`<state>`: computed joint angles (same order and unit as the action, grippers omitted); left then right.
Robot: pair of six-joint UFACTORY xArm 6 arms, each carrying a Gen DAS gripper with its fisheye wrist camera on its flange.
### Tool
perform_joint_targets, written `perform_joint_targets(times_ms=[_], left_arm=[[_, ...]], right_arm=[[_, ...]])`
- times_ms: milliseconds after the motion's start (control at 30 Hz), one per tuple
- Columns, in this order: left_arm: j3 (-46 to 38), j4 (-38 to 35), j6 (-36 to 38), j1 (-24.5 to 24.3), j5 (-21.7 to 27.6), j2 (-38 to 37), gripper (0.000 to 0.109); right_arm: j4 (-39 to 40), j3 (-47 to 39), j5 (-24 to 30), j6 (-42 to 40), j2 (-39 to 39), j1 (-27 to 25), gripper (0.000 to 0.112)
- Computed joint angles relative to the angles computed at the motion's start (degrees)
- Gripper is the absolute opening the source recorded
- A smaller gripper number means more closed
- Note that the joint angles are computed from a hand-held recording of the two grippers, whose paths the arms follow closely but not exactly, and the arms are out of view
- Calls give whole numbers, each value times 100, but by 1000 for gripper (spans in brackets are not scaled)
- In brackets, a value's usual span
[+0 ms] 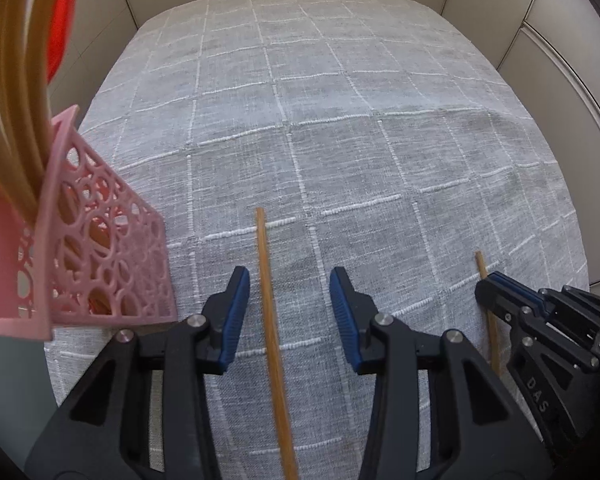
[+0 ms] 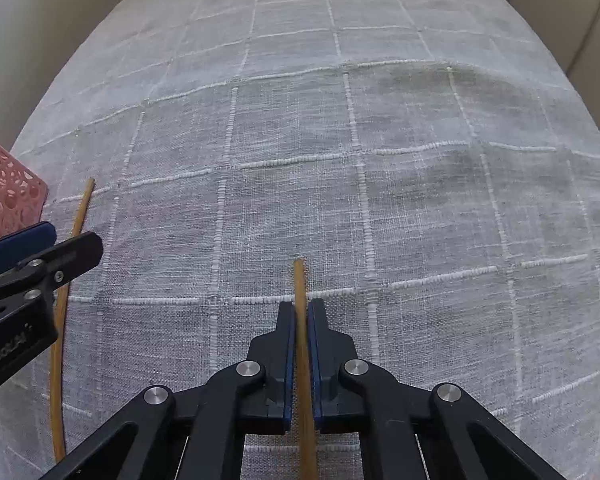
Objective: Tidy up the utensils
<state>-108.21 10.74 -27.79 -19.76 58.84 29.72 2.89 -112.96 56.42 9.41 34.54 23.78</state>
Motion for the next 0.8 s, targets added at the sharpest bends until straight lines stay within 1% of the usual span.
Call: perform_joint_targets(times_ms=[33, 67, 100, 133, 167, 200, 233, 267, 333, 400, 433, 567, 800], left_arm=[[-74, 21, -20, 4, 54, 69, 37], [-112, 22, -35, 13, 74, 116, 36], [-60, 60, -72, 19, -33, 102, 36], [-148, 85, -71, 17, 7, 163, 35], [-46, 201, -162, 17, -169, 131, 32], [-16, 212, -168, 20, -204, 119, 30], [-3, 208, -157, 22, -223, 111, 26], [-3, 199, -147, 21, -221, 111, 22], [-193, 247, -145, 10, -109, 227, 17], [-169, 208, -141, 32, -107, 203, 11], [-175, 163, -160, 17, -116, 215, 6], [-52, -37, -97, 52, -191, 107, 6], [610, -107, -105, 52, -684, -468, 6]], right_arm=[[63, 70, -31, -48, -44, -19, 5], [126, 148, -59, -91, -96, -40, 5], [180, 191, -76, -122, -122, -53, 5], [236, 245, -96, -155, -156, -68, 5], [288, 183, -76, -184, -111, -84, 4], [335, 154, -62, -210, -91, -100, 4], [371, -54, -16, -227, 76, -115, 4], [405, -88, -9, -249, 105, -126, 4], [456, -79, -14, -276, 105, -135, 4], [487, -49, -28, -299, 90, -141, 4], [494, -53, -32, -299, 97, -137, 4], [525, -179, 8, -284, 177, -143, 4], [734, 28, -24, -292, -6, -223, 4]])
